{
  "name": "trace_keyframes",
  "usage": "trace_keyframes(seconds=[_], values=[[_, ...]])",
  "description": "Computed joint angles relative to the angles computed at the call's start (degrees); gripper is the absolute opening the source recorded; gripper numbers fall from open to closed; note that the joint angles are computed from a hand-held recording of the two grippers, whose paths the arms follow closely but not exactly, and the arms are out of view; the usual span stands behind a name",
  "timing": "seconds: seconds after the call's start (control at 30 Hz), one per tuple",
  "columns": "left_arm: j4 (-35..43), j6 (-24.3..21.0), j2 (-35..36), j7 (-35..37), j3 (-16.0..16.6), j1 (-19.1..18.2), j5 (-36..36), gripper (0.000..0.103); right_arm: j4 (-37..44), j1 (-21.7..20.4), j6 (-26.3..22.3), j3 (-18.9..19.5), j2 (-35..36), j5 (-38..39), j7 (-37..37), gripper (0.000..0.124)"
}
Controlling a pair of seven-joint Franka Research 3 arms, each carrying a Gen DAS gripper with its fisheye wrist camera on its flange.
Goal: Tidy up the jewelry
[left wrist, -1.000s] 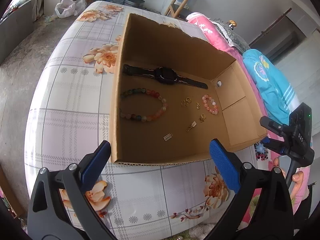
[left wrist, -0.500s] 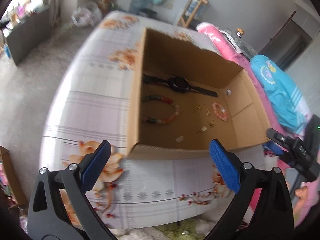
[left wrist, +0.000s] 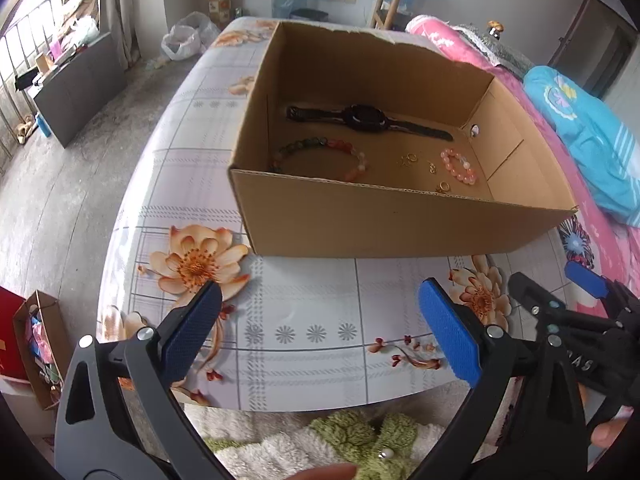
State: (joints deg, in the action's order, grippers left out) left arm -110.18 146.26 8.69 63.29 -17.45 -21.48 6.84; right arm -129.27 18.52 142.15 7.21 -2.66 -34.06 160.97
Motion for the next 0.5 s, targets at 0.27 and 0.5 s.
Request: trace_keyframes(seconds=[0.27,0.5], values=[[5.8,-5.7,2.8,-2.0,0.2,-0.6,1.2,0.095,2.2,-0.1,1.8,-0.8,1.0,3.3,-1.4,0.097],[8.7,-8.6,4.2,-2.1,0.3,-1.0,2.0,0.095,3.1,-0.1,1.5,-1.0,0.9,4.2,-2.2,0.097]])
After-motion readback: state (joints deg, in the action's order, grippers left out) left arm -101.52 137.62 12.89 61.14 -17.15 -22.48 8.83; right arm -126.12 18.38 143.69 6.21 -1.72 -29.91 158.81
